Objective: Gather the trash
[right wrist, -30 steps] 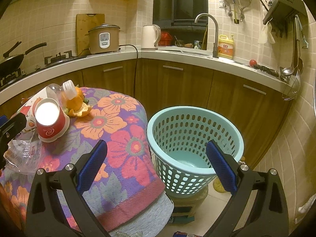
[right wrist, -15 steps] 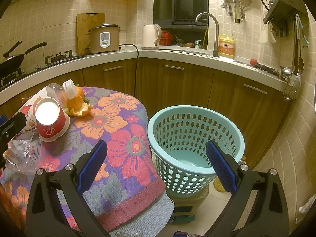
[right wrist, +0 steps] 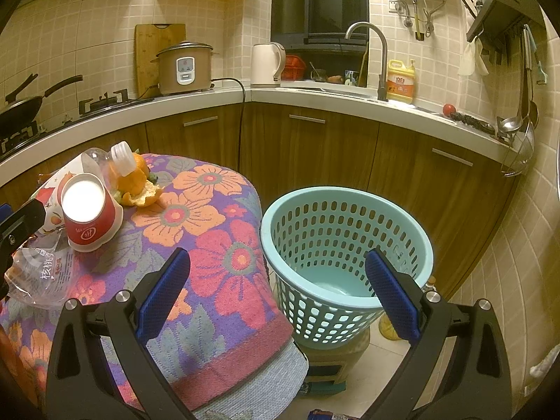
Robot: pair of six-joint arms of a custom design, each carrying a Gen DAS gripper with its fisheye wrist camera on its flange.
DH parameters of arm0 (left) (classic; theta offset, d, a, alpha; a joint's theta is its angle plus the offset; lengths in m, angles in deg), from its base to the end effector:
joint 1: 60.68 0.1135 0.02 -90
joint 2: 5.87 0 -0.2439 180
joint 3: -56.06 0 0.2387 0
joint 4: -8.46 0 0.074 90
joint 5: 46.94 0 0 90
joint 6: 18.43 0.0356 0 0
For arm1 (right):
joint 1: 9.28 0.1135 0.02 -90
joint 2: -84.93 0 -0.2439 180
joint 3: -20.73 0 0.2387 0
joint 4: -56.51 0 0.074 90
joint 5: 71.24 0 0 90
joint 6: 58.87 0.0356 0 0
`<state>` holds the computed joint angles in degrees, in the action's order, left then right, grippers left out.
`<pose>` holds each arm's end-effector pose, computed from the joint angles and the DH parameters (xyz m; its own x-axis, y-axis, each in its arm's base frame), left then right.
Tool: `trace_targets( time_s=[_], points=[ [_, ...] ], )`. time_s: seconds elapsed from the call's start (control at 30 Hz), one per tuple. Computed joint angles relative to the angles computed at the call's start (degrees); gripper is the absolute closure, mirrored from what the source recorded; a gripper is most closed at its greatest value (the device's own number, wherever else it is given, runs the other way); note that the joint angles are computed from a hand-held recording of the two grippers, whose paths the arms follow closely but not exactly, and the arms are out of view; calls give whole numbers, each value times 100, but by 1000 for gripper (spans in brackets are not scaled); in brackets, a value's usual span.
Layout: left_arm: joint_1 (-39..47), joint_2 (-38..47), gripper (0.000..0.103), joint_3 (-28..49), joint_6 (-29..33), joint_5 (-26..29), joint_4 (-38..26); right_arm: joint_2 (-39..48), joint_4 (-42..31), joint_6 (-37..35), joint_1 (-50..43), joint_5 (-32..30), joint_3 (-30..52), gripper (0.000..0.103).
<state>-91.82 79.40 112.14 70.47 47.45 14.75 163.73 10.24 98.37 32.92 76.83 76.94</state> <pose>0.2632 -0.1622 0.1975 -0.3440 0.1855 -0.9204 0.5695 0.8206 -0.0475 0.1881 0.1298 0.1745 -0.3858 0.3085 -0.8695 0.5874 0.8088 0.0263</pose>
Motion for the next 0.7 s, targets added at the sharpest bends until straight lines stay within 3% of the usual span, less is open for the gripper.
trace_targets(
  time_s=[0.7],
  points=[
    [3, 11, 8, -7, 5, 3, 30, 53, -47, 38, 24, 15, 33, 8]
  ],
)
